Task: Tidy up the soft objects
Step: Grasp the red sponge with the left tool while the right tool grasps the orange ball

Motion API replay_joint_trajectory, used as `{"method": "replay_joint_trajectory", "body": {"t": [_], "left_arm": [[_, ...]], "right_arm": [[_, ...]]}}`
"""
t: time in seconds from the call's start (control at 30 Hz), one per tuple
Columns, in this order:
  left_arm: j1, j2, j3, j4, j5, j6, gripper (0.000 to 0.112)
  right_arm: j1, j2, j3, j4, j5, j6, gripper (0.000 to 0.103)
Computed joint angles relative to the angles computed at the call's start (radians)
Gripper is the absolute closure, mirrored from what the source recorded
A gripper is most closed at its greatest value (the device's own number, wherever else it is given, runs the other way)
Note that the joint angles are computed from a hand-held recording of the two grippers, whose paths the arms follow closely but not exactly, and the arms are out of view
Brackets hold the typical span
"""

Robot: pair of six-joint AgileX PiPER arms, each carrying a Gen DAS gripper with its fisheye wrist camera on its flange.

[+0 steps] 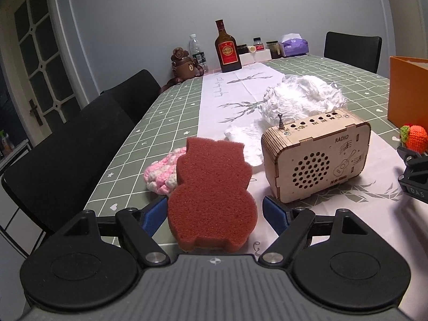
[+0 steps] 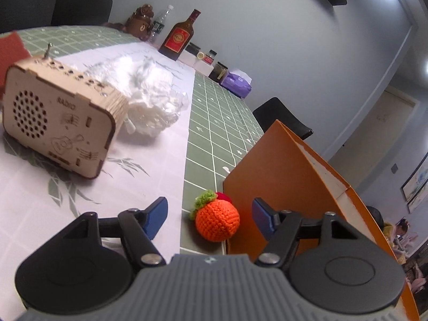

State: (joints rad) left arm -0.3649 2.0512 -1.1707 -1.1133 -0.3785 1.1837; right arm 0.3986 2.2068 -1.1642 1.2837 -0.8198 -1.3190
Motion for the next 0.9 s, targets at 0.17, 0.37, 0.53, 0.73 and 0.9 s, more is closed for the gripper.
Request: {"method": "replay_joint_trajectory", "body": {"t": [0.17, 0.37, 0.53, 0.73, 0.9], "left_arm": [[0.005, 0.014, -0.02, -0.041, 0.002, 0.031, 0.018], [0.012, 0.026, -0.037, -0.089, 0.004, 0.077, 0.018], [0.007, 0.036, -0.039, -0.074, -0.009, 0.082, 0.018], [0.008, 0.044, -0.027, -0.031, -0.024, 0.046, 0.02], [0.014, 0.025, -0.003, 0.019, -0.009, -0.028, 0.034]], "right_arm": [[0.006, 0.058, -0.069, 0.074, -0.022, -0.094, 0.036], [0.004, 0.087, -0.112, 0.139, -0.047, -0.139, 0.055], [0.008, 0.084, -0.08, 0.105, -0.075, -0.097, 0.066], [0.002, -0.026, 0.05, 0.005, 0.022, 0.04, 0.066], [0.023, -0.143, 0.169, -0.077, 0.102, 0.158, 0.066]]}}
